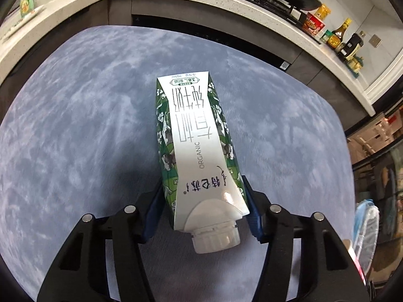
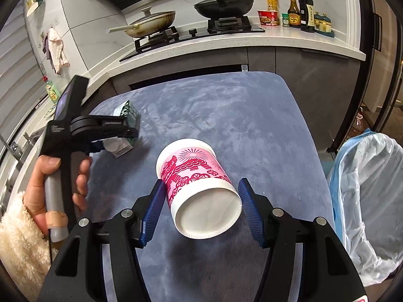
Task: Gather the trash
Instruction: 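Grasp the green milk carton with the left gripper while the right gripper grasps the pink paper cup, then lift the carton and cup and carry them over the bin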
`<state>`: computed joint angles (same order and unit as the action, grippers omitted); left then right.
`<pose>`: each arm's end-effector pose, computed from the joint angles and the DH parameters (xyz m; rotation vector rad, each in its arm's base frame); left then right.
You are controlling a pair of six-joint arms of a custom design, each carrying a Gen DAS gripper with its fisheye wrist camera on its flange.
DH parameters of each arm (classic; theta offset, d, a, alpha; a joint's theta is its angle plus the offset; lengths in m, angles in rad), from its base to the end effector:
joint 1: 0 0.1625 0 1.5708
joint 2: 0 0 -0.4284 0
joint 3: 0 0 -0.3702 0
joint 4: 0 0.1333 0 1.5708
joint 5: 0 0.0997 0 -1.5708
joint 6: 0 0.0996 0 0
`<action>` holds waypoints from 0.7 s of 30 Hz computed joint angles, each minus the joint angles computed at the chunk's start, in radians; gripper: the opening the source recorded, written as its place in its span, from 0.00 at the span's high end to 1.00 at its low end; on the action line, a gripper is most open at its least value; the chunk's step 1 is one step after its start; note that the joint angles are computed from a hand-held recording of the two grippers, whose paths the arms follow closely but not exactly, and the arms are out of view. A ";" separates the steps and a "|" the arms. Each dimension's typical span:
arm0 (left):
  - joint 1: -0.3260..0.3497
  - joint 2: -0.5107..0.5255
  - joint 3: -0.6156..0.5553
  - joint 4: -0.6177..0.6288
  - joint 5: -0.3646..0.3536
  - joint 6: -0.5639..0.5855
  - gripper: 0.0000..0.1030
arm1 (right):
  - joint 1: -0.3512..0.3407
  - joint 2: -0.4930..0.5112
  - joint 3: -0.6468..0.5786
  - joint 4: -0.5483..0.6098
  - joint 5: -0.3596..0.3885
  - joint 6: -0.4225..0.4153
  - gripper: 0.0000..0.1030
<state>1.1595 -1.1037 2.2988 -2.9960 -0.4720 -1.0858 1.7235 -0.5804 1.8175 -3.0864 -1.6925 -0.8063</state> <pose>0.0291 -0.4885 0.1793 -0.8884 2.0558 -1.1200 0.2114 -0.5771 -0.0200 1.3247 -2.6017 0.3304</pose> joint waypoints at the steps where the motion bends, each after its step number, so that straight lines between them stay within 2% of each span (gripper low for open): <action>1: -0.011 -0.007 0.016 -0.003 0.005 -0.011 0.48 | -0.001 -0.005 0.008 -0.008 0.000 0.003 0.44; 5: -0.081 -0.050 0.088 0.051 0.033 -0.084 0.49 | -0.007 -0.031 0.043 -0.030 0.007 0.011 0.44; 10: -0.186 -0.109 0.153 0.218 0.064 -0.205 0.49 | -0.019 -0.070 0.095 -0.061 0.018 0.019 0.44; 17: -0.340 -0.161 0.207 0.420 0.068 -0.352 0.49 | -0.035 -0.142 0.177 -0.101 0.037 0.029 0.44; 21: -0.402 -0.134 0.208 0.391 0.035 -0.326 0.49 | -0.051 -0.178 0.212 -0.135 0.045 0.037 0.44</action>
